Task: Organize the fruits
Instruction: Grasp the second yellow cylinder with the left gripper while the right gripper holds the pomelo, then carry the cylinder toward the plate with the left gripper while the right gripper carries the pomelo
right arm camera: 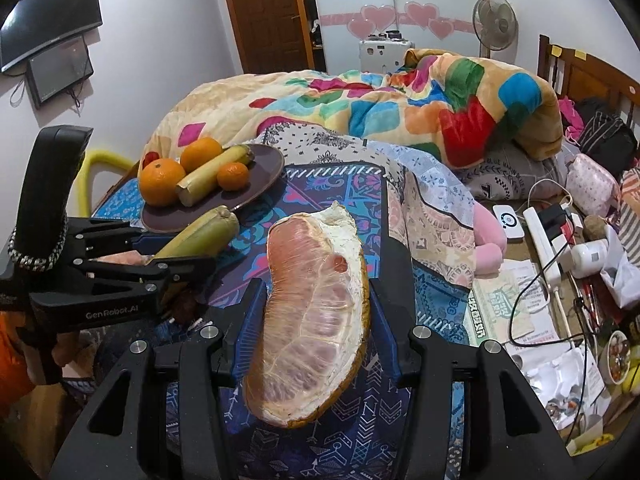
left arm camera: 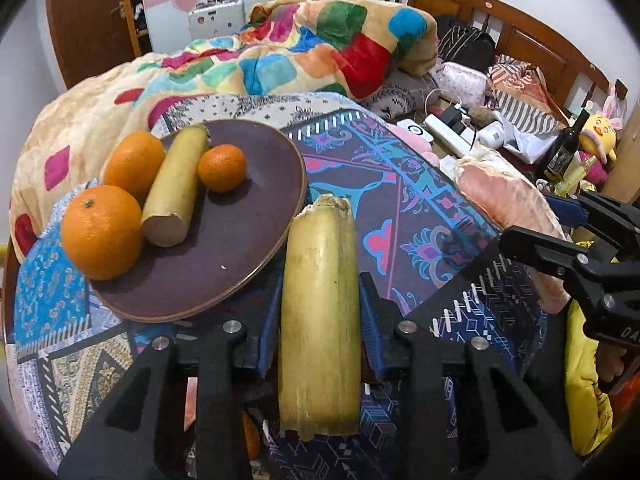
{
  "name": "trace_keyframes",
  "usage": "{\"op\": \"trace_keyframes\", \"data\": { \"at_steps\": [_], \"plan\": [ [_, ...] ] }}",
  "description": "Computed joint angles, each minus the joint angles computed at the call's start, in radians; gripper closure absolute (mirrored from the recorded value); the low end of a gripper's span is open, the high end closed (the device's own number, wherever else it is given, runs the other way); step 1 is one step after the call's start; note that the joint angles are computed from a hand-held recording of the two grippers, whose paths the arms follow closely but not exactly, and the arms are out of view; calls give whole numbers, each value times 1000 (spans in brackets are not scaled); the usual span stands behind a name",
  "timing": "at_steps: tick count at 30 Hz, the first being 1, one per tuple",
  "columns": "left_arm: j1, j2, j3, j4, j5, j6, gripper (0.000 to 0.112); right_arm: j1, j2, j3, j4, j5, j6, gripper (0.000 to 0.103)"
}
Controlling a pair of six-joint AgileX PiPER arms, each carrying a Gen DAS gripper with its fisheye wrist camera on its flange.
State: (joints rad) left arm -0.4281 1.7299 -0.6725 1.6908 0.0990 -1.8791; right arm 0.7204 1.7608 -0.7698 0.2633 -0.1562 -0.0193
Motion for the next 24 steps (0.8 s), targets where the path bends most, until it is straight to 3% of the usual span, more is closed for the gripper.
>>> {"op": "trace_keyframes", "data": {
  "at_steps": [8,11,17,21,24],
  "plan": [
    [-7,-161,87,-3,32,11,76,28,-37,-2,145,-10,-125,56],
    [-3,-239,112,-136,47,148,76,36,-46,-12,149,-7,-129,56],
    [33,-378,132,-402,88,456,76,68,-43,-56,324,-6,-309,56],
    [85,-402,114,-492,98,582,76,75,-19,-106,339,3,-328,56],
    [146,-389,96,-565,63,677,76,79,9,-151,353,15,-345,56]
  ]
}}
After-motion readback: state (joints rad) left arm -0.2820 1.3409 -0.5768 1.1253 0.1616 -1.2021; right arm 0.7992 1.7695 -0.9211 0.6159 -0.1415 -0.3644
